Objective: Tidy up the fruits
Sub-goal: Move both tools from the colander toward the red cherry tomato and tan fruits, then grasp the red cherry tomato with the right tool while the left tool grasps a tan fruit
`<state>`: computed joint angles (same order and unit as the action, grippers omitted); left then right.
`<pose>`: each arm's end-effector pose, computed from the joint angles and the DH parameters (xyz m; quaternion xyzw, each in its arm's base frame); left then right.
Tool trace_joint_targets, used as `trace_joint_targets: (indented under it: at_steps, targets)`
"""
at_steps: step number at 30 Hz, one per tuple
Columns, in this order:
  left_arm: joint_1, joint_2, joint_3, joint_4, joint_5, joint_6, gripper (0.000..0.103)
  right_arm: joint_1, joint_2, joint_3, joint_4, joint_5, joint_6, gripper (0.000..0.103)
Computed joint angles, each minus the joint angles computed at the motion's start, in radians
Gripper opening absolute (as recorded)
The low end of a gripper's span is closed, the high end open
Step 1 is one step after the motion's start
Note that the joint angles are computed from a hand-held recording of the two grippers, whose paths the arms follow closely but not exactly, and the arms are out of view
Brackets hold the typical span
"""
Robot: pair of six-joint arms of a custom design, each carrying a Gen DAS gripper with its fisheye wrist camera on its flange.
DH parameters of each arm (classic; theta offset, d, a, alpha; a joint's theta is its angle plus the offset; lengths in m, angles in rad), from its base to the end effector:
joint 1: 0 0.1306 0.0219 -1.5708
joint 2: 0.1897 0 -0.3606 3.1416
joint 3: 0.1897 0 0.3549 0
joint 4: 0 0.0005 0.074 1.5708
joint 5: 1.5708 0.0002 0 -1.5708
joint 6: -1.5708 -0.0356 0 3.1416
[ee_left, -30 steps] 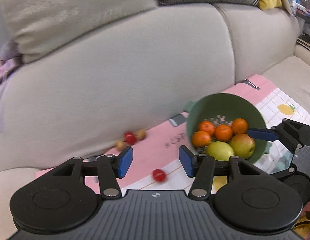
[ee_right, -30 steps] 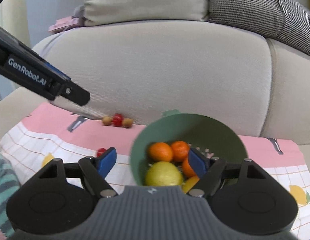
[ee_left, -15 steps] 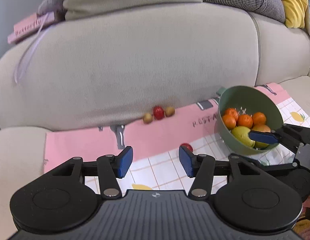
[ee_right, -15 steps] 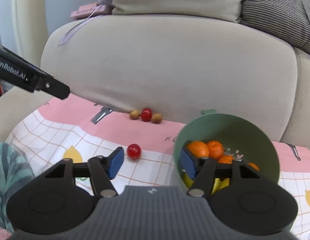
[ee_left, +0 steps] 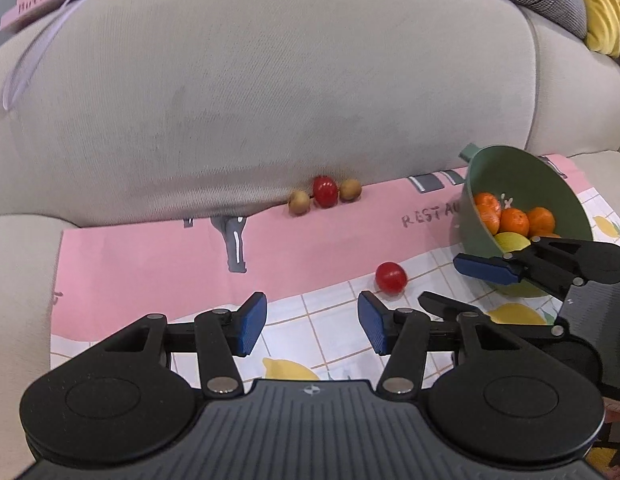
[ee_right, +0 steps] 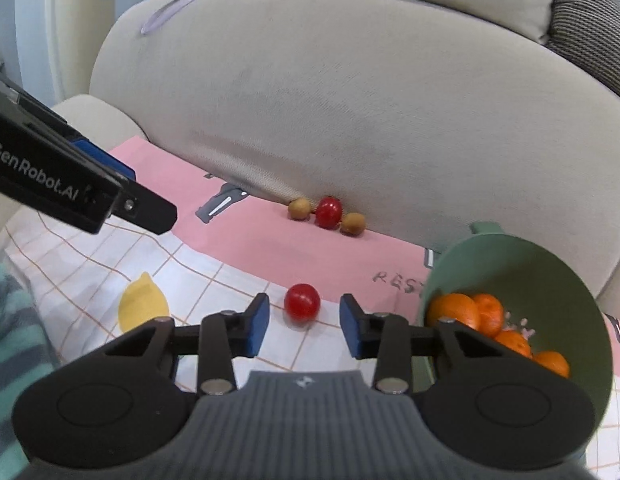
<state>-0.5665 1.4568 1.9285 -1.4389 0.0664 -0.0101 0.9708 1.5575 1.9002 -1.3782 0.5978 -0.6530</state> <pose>0.3590 -0.2317 0.5612 0.2808 0.9121 -0.1121 0.2769 0.2835 0.3780 0.5158 -0.0689 0.9223 -0.0120 0.3800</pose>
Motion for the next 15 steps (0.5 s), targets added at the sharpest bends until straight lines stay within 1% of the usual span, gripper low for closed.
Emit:
trace_joint_targets:
  at_steps: [3,5,7,10,15]
  targets:
    - [0.013,0.016,-0.001,0.001,0.014,0.0,0.063,-0.018,0.039,0.021,0.001,-0.006,0.027,0.035]
    - [0.019,0.023,-0.007,0.01,0.02,-0.005,0.062,-0.031,0.061,0.036,-0.008,-0.016,0.032,0.032]
    - [0.022,0.03,-0.012,0.018,0.024,-0.009,0.063,-0.047,0.077,0.043,-0.01,-0.033,0.036,0.032]
    - [0.028,0.043,-0.017,0.027,0.031,-0.012,0.062,-0.068,0.088,0.042,-0.011,-0.064,0.043,0.029]
    - [0.032,0.068,-0.018,0.033,0.044,-0.006,0.062,-0.092,0.097,0.035,-0.016,-0.097,0.034,0.029]
